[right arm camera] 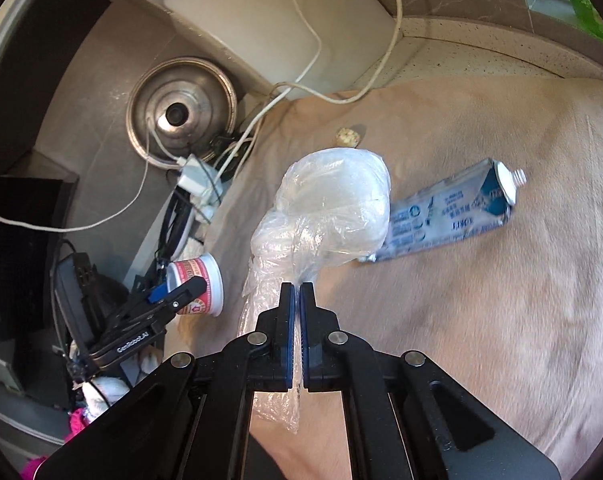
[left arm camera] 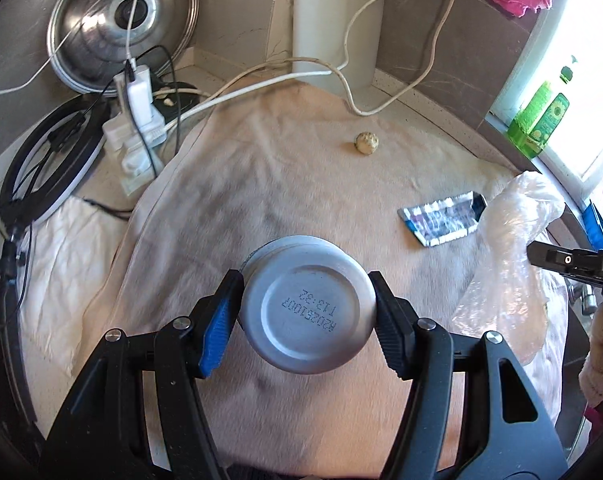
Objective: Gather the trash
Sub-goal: 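Carry the yogurt cup and plastic bag with both grippers over the blue wastebasket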
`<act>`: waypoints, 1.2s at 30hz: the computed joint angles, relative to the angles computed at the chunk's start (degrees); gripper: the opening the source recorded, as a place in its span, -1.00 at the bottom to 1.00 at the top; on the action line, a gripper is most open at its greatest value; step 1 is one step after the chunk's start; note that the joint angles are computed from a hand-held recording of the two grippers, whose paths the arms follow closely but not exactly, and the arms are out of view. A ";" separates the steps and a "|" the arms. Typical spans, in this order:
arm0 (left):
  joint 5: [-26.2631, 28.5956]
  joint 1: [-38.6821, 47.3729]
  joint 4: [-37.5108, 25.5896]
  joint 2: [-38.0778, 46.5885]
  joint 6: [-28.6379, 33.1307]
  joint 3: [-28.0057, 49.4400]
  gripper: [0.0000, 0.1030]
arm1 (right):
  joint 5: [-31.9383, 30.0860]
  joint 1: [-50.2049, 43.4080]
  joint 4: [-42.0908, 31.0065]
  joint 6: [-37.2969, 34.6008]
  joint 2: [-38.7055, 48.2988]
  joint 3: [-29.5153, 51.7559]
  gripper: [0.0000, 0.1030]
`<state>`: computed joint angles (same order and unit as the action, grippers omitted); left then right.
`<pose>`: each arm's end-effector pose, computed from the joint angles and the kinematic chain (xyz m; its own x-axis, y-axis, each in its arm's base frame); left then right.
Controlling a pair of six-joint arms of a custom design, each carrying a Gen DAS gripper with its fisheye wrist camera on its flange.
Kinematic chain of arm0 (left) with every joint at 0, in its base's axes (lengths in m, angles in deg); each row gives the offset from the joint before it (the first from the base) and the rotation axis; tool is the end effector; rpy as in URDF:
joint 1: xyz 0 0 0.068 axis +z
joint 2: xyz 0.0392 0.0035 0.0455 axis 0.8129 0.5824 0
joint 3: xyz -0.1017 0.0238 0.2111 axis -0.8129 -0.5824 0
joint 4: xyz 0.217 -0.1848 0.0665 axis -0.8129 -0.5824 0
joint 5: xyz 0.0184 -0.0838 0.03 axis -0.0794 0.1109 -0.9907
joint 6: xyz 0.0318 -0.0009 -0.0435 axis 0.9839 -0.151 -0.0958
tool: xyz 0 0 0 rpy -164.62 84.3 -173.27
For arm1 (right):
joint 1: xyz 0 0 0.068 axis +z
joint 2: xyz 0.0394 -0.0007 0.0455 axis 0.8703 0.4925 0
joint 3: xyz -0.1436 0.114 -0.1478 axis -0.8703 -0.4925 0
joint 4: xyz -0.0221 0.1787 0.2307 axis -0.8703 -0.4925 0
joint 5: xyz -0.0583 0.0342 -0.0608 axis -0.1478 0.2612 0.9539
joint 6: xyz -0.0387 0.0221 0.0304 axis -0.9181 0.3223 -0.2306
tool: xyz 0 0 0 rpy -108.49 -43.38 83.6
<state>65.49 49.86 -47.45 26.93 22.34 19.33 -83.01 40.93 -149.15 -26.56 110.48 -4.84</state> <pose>0.3753 -0.0419 0.2710 -0.7958 0.3103 -0.5201 0.4551 0.8730 -0.1755 0.2529 -0.0640 0.2841 -0.8616 0.4026 -0.3093 0.1003 0.7322 0.6737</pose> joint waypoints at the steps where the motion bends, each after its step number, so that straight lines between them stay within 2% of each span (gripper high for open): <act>1: 0.23 0.58 -0.19 -1.26 0.69 -1.34 0.23 | 0.04 0.19 -0.64 0.11 -1.52 -0.74 -0.98; 7: 2.64 5.20 -2.47 -9.30 5.69 -9.27 0.24 | 1.86 2.38 -6.09 1.65 -13.71 -6.09 -0.98; 13: 5.33 11.35 -6.79 -16.38 13.23 -15.32 0.24 | 6.11 9.89 -8.38 9.69 -24.79 -10.18 -0.98; 21: 8.14 20.06 -12.57 -21.89 24.20 -20.42 0.24 | 17.78 29.37 -8.35 26.94 -36.99 -14.06 -0.98; 26: 9.11 25.62 -16.04 -23.42 31.29 -23.16 0.24 | 27.73 45.02 -7.36 39.12 -41.45 -16.66 -0.98; 36: 8.05 32.13 -18.00 -24.60 40.51 -29.70 0.24 | 43.16 70.52 -5.58 57.89 -42.26 -21.10 -0.98</act>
